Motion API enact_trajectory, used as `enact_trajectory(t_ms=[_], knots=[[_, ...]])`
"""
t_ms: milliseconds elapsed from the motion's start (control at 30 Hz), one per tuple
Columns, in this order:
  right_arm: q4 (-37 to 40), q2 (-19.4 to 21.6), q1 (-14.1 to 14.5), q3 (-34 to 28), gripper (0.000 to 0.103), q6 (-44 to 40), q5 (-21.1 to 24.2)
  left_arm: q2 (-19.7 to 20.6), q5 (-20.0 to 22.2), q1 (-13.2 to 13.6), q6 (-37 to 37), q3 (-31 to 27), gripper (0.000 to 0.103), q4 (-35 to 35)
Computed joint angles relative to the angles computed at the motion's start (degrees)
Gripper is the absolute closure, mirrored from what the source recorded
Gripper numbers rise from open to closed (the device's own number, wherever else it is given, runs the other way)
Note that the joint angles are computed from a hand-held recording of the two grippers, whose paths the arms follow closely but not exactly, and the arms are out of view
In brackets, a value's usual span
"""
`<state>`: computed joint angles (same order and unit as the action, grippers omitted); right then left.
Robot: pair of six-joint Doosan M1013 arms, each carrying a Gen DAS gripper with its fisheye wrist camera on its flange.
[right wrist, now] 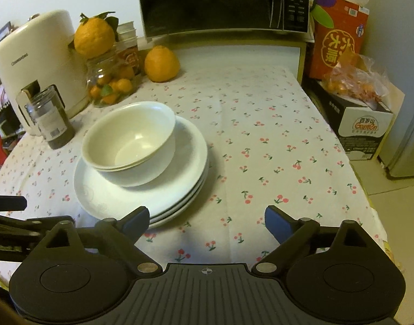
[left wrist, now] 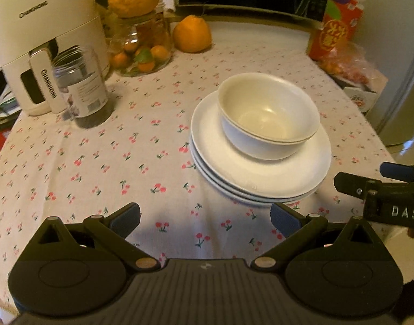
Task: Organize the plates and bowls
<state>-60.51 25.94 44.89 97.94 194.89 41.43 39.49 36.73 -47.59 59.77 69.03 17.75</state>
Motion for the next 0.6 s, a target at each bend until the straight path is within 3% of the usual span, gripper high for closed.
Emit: enact_trajectory(t_ms=[267,600], knots=[[3.7,0.8,0.4,-1.6,0.007,-3.9,0.9,1.1,5.5,-1.1,-7.9,-1.9,0.0,5.9],[6.1,1.2,0.2,-2.3,0.006,-4.9,2.3,1.3,6.5,-2.0,-12.3,-2.2,0.0,10.5]])
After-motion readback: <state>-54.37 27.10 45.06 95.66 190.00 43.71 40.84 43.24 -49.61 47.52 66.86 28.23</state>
